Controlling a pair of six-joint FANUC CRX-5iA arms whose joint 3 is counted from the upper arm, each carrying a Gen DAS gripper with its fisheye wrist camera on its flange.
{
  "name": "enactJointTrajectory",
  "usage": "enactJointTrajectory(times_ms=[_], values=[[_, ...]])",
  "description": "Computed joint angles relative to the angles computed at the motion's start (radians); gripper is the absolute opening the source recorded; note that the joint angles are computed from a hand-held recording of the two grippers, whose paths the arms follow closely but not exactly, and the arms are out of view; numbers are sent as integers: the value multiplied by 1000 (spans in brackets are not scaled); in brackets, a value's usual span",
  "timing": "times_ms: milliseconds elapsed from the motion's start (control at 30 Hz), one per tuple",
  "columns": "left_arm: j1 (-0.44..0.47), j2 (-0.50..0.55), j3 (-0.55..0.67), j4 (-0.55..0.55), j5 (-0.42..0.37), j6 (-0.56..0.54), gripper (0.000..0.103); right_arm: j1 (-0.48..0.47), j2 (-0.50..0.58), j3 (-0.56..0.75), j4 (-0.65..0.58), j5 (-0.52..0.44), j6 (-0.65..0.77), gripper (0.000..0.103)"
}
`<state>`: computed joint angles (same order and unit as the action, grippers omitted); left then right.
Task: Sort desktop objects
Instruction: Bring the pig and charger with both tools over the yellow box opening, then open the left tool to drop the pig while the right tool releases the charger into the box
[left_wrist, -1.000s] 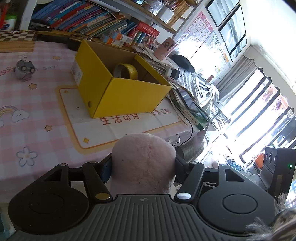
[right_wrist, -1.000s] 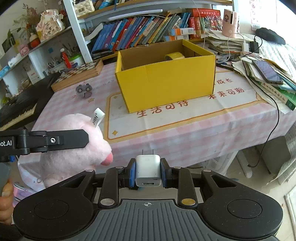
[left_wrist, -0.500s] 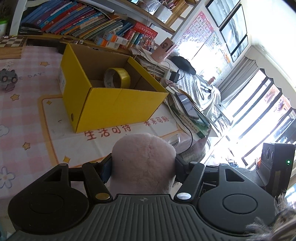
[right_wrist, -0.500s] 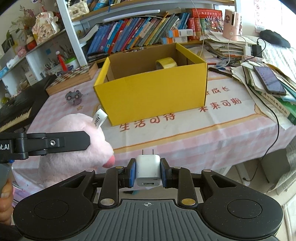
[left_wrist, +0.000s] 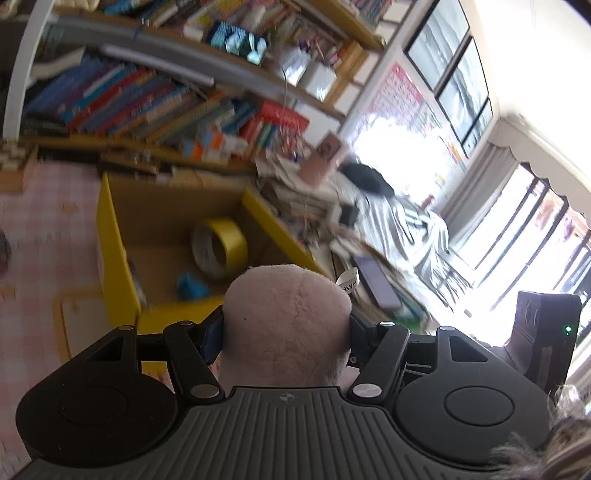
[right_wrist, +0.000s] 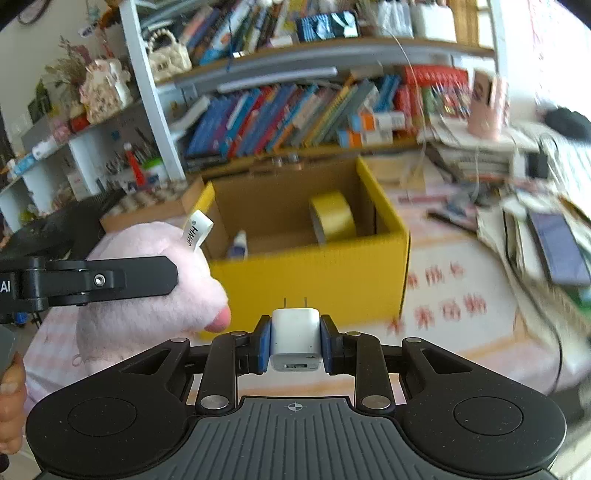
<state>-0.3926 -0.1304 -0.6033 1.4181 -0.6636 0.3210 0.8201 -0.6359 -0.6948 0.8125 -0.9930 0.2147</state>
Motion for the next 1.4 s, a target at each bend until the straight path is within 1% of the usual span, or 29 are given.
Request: enactJointTrajectory(times_ms=[200, 267, 333, 433, 500, 533, 600, 633, 733, 867, 900, 933, 967, 1033, 1133, 1200, 1267, 1367, 1400], values=[[-92, 45, 66, 114, 171, -105, 62, -189, 57, 40, -17, 188, 170, 27], [-106, 73, 98, 108, 211, -108, 62, -242, 83, 57, -40, 239, 215, 27], [-113, 109, 135, 73, 246, -99, 62, -285, 111, 76, -70, 281, 262, 27], [-104, 156, 189, -49, 283, -39, 62, -341, 153, 106, -119, 332, 329, 27], [-88, 193, 229, -175, 287, 38, 62, -371, 182, 128, -157, 356, 378, 27], [-77, 210, 248, -249, 284, 90, 63, -380, 195, 140, -180, 361, 403, 27], [-65, 238, 270, -315, 271, 145, 62, -401, 225, 169, -229, 372, 462, 27], [-58, 250, 289, -371, 264, 194, 62, -407, 236, 181, -250, 373, 489, 27], [-51, 282, 331, -492, 255, 272, 62, -428, 277, 223, -319, 381, 580, 27], [-38, 329, 404, -674, 215, 408, 63, -455, 338, 290, -419, 379, 707, 26], [-43, 332, 417, -724, 223, 421, 64, -462, 354, 311, -446, 375, 743, 26], [-44, 337, 443, -806, 215, 473, 64, -469, 372, 333, -475, 371, 780, 26], [-45, 341, 456, -842, 211, 496, 66, -474, 390, 355, -500, 364, 813, 26], [-43, 346, 471, -865, 198, 516, 66, -484, 425, 400, -554, 350, 883, 27], [-42, 347, 483, -897, 191, 546, 69, -504, 489, 485, -646, 307, 1003, 27], [-44, 337, 467, -893, 216, 544, 79, -515, 532, 536, -693, 273, 1066, 27], [-49, 315, 423, -834, 273, 488, 84, -525, 570, 582, -734, 240, 1114, 27], [-63, 279, 351, -715, 373, 376, 87, -540, 616, 638, -781, 194, 1165, 27], [-71, 265, 323, -660, 409, 329, 87, -545, 634, 659, -796, 176, 1180, 27]])
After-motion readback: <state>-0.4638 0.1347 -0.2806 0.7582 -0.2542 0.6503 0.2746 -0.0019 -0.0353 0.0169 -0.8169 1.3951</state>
